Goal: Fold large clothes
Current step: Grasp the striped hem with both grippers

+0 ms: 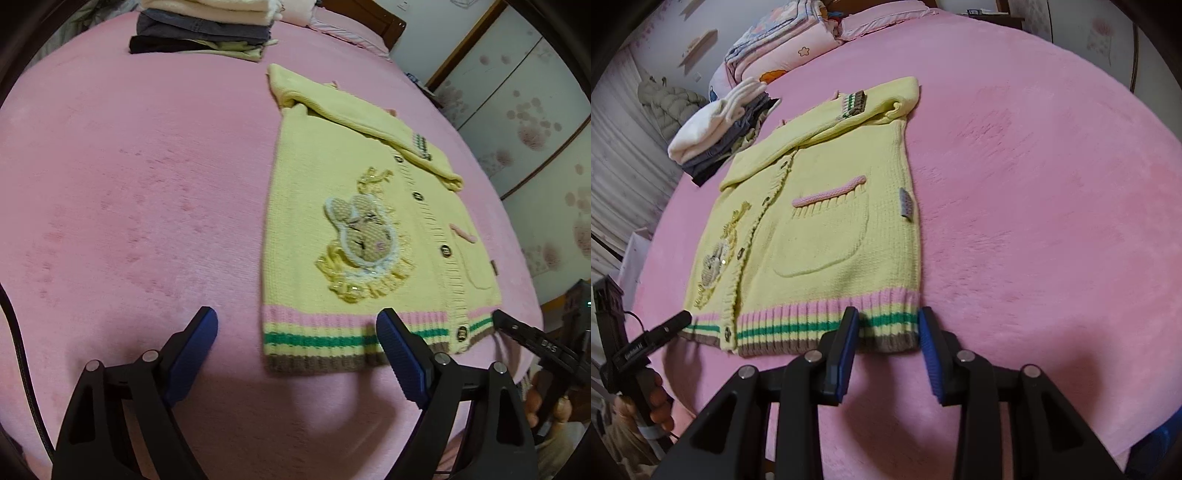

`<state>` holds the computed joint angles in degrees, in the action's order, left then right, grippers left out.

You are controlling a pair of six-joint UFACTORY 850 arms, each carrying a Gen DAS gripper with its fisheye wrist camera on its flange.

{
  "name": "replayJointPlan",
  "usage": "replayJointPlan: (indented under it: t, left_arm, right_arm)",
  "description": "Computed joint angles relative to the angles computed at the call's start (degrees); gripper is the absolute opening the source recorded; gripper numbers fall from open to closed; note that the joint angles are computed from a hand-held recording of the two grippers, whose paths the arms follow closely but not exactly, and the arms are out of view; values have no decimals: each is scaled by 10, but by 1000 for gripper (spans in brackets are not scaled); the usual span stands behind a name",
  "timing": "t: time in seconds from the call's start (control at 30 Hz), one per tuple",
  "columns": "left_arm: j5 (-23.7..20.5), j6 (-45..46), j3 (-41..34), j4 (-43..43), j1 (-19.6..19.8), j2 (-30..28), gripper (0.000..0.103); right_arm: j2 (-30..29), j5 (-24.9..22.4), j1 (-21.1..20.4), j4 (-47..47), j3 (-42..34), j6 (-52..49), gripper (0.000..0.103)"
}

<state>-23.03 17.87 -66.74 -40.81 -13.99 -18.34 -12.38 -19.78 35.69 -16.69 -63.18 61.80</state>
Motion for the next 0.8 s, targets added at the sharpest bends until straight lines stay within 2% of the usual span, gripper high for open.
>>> replayJointPlan:
  t: [0.13,0.33,0.37,0.4,0.43,0.5,0.6,0.63,0.67,0.8]
  left_arm:
    - [-1,58,2,-62,1,-7,87]
    - [-8,89,1,-94,5,-14,86]
    - [-13,97,0,-103,6,-14,84]
    - [-19,106,-1,-115,7,-15,80]
    - [-30,120,-3,-135,9,-18,69]
    - [-28,100,-6,-124,5,-22,58]
    - [-15,25,-14,-58,-6,-28,31]
    - [-21,18,-18,-58,-6,-32,10]
    - [-40,25,-25,-77,-3,-38,9]
    - [-57,-23,-48,-43,-8,-47,8]
  right_arm:
    - [-2,32,-4,53,6,-51,35]
    - [5,54,-11,105,18,-100,32]
    - [7,58,-13,121,21,-114,32]
    - [9,62,-15,136,25,-126,32]
    - [10,66,-16,145,27,-134,32]
    - [11,67,-15,140,28,-128,30]
    - [7,66,-14,157,24,-147,15]
    - [4,58,-12,140,19,-134,15]
    - [1,50,-7,105,13,-108,14]
    - [0,29,8,14,-5,-54,13]
